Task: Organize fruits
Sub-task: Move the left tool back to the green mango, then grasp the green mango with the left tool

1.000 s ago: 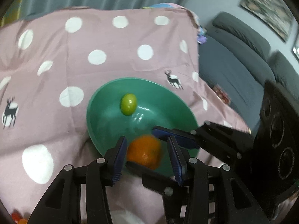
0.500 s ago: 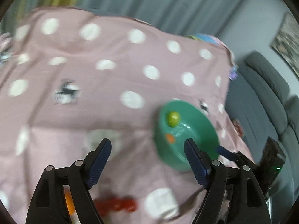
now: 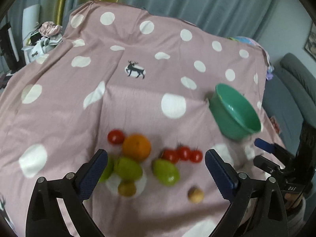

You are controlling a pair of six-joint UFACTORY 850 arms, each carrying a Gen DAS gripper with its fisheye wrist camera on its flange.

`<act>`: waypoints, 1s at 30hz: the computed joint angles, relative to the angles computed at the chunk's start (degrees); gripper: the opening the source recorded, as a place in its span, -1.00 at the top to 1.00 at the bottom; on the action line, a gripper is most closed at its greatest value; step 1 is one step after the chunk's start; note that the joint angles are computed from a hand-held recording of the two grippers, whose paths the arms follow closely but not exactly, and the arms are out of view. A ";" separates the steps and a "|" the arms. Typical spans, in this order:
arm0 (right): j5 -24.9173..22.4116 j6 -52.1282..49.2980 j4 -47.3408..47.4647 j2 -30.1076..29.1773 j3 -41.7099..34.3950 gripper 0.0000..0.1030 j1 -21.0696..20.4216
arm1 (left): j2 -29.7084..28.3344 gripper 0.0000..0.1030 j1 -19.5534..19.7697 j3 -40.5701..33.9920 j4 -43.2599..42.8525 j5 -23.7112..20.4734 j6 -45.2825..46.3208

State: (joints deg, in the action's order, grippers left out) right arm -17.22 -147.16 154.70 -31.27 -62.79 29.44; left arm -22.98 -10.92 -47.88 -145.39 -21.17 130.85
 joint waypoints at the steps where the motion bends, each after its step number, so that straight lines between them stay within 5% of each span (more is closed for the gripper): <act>1: 0.53 2.63 -2.94 -0.51 -0.41 -0.60 0.62 | 0.37 -0.91 -0.17 0.90 -1.10 -0.30 1.50; 11: 1.36 30.51 -32.88 -6.89 -6.18 -0.49 4.41 | -1.63 -0.90 -1.08 1.90 6.72 -4.48 -6.10; 19: 0.22 50.87 -52.79 -12.79 -13.66 -0.23 5.32 | -5.92 -0.32 -1.42 -3.49 19.31 -3.14 -18.87; 26: -0.80 65.65 -67.29 -16.65 -19.96 -0.09 5.25 | -9.26 -0.19 -1.27 -7.79 31.97 -0.31 -32.25; 30: -0.76 75.10 -78.27 -19.00 -24.20 0.02 5.74 | -10.96 0.06 -0.71 -9.61 38.62 -0.64 -39.02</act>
State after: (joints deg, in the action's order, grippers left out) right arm -17.98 -72.06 76.43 -50.27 -86.99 35.18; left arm -33.94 -11.63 -57.50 -106.77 -21.81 91.83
